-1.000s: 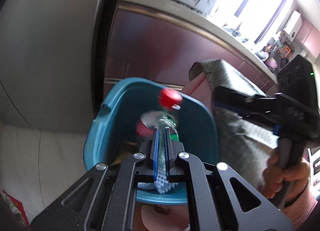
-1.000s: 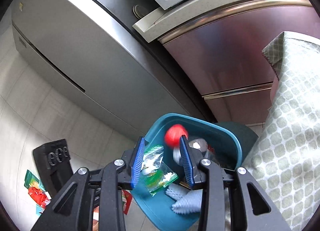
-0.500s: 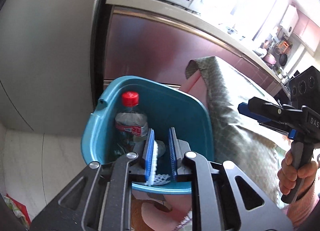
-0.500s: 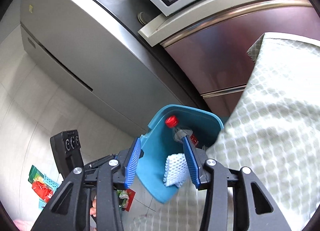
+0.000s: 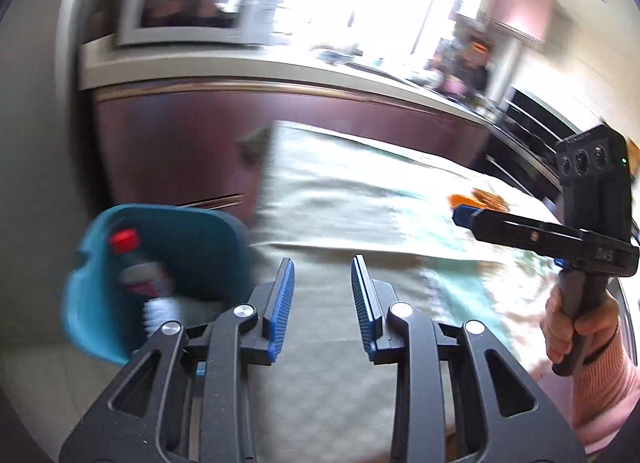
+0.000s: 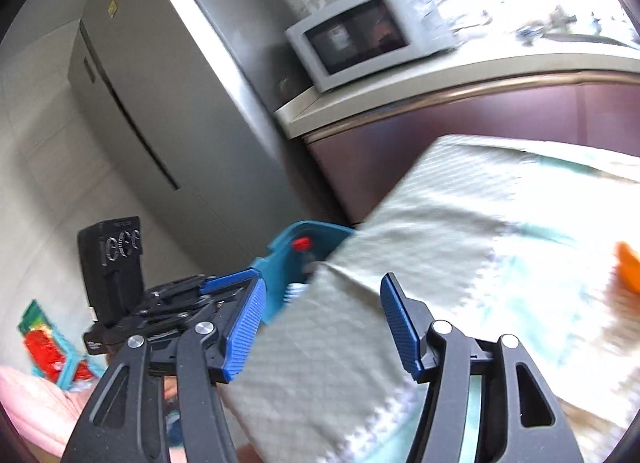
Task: Collect trash
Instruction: 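Move both tools back over the table toward the tissues and wrapper, then grasp the white tissue with the right tool while the left tool grasps the green-printed wrapper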
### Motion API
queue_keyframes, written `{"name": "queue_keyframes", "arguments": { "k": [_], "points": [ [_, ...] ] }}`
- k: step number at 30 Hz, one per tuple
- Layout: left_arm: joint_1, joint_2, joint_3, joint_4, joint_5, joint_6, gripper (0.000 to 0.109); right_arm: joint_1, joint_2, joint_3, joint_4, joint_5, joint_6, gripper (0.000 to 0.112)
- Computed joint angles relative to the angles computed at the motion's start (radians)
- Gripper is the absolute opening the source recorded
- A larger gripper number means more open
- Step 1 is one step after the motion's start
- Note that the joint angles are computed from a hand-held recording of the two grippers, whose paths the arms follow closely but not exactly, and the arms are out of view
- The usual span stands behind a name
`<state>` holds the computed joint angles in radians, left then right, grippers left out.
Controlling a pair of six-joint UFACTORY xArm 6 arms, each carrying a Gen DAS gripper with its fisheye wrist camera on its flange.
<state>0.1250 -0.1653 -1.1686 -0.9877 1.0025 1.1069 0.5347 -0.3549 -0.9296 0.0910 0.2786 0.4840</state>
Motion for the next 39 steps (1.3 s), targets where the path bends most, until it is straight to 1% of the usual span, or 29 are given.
{"name": "queue_keyframes", "arguments": {
  "k": [1,3,5,6,8,10,14,15,18,21,24,29,32,35,39],
  "points": [
    [-0.020,-0.015,0.013,-0.004,0.007,0.005,0.031,-0.011,-0.053,0.043,-0.086,0.010,0.083,0.059],
    [-0.068,-0.042,0.036,-0.009,0.016,0.010,0.031,-0.030,-0.150,0.116,-0.212,0.038,0.212,0.060],
    [-0.124,-0.063,0.057,-0.004,0.007,0.005,0.032,-0.046,-0.243,0.176,-0.338,0.091,0.342,0.060],
    [-0.151,-0.071,0.067,-0.001,0.003,0.003,0.032,-0.052,-0.295,0.208,-0.377,0.121,0.389,0.060],
    [-0.208,-0.079,0.079,0.011,-0.009,-0.012,0.033,-0.073,-0.388,0.266,-0.415,0.172,0.446,0.060],
    [-0.266,-0.085,0.089,0.023,-0.029,-0.023,0.033,-0.086,-0.470,0.306,-0.465,0.242,0.499,0.060],
    [-0.373,-0.077,0.093,0.048,-0.067,-0.051,0.033,-0.120,-0.634,0.383,-0.513,0.364,0.554,0.060],
    [-0.394,-0.073,0.090,0.053,-0.071,-0.056,0.033,-0.134,-0.690,0.409,-0.511,0.400,0.551,0.060],
    [-0.459,-0.064,0.087,0.066,-0.084,-0.072,0.033,-0.184,-0.801,0.460,-0.494,0.463,0.539,0.060],
    [-0.517,-0.043,0.065,0.082,-0.085,-0.090,0.033,-0.239,-0.858,0.490,-0.486,0.485,0.531,0.060],
    [-0.573,-0.020,0.045,0.103,-0.083,-0.113,0.033,-0.328,-0.895,0.511,-0.421,0.488,0.453,0.060],
    [-0.656,0.047,-0.006,0.159,-0.092,-0.178,0.034,-0.460,-0.873,0.523,-0.301,0.456,0.298,0.060],
    [-0.702,0.094,-0.044,0.206,-0.120,-0.238,0.035,-0.507,-0.834,0.516,-0.255,0.432,0.226,0.060],
    [-0.737,0.131,-0.074,0.231,-0.134,-0.268,0.037,-0.547,-0.789,0.505,-0.201,0.408,0.154,0.060],
    [-0.755,0.189,-0.134,0.241,-0.111,-0.306,0.042,-0.578,-0.727,0.487,-0.144,0.385,0.084,0.060]
  ]
}}
